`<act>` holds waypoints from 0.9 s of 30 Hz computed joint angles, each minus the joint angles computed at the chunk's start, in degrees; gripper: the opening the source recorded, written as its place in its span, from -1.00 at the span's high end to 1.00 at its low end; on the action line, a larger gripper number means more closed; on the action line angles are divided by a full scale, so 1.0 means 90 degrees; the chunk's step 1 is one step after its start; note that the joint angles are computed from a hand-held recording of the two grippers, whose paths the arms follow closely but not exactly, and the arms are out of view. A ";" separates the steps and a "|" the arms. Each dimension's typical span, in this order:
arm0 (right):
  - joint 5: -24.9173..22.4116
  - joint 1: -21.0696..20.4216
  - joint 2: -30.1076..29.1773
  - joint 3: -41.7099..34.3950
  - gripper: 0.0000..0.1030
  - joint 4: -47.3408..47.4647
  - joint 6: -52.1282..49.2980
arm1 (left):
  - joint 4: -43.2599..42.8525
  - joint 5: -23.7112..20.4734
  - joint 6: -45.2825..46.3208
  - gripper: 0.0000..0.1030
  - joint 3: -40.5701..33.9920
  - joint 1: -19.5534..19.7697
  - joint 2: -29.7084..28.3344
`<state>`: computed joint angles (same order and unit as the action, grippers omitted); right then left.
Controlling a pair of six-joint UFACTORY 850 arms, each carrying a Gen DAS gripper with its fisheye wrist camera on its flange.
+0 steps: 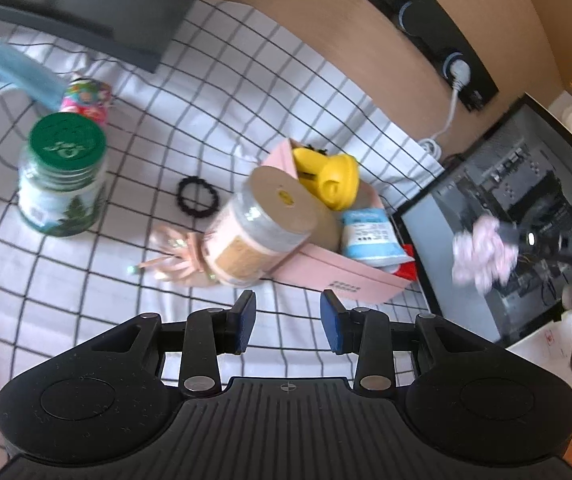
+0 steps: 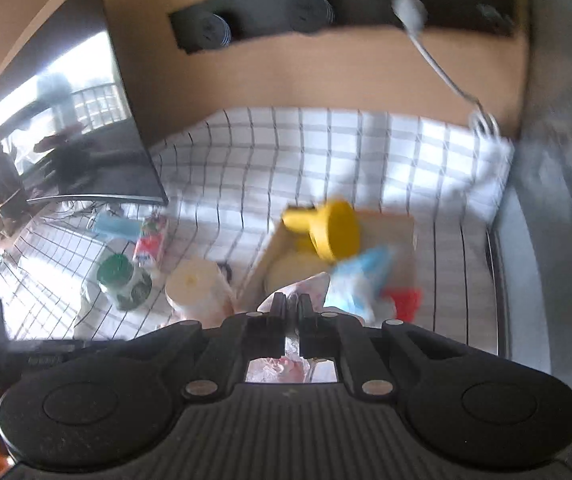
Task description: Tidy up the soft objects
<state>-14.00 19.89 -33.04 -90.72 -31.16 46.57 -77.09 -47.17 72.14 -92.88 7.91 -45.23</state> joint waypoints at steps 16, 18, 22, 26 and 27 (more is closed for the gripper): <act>-0.1332 -0.0490 -0.2641 -0.3851 0.75 -0.0317 0.0059 | -0.0188 0.0862 -0.0274 0.25 0.0939 0.0419 0.0600; -0.1181 -0.0538 -0.2644 -0.3832 0.70 -0.0021 -0.0066 | -0.0149 0.0920 -0.0354 0.25 0.0998 0.0458 0.0627; -0.0948 -0.0541 -0.2525 -0.3592 0.48 0.0294 0.0016 | -0.0053 0.0965 -0.0470 0.25 0.1021 0.0503 0.0627; -0.0853 -0.0446 -0.2475 -0.3564 0.48 0.0640 0.0052 | 0.0169 0.1179 -0.0582 0.25 0.0825 0.0540 0.0587; -0.0868 -0.0399 -0.2515 -0.3671 0.48 0.0663 0.0069 | 0.0260 0.1288 -0.0572 0.25 0.0735 0.0557 0.0576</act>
<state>-21.82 16.30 -55.68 -123.76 -25.20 47.19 -74.75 -35.57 66.99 -86.26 12.93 -40.04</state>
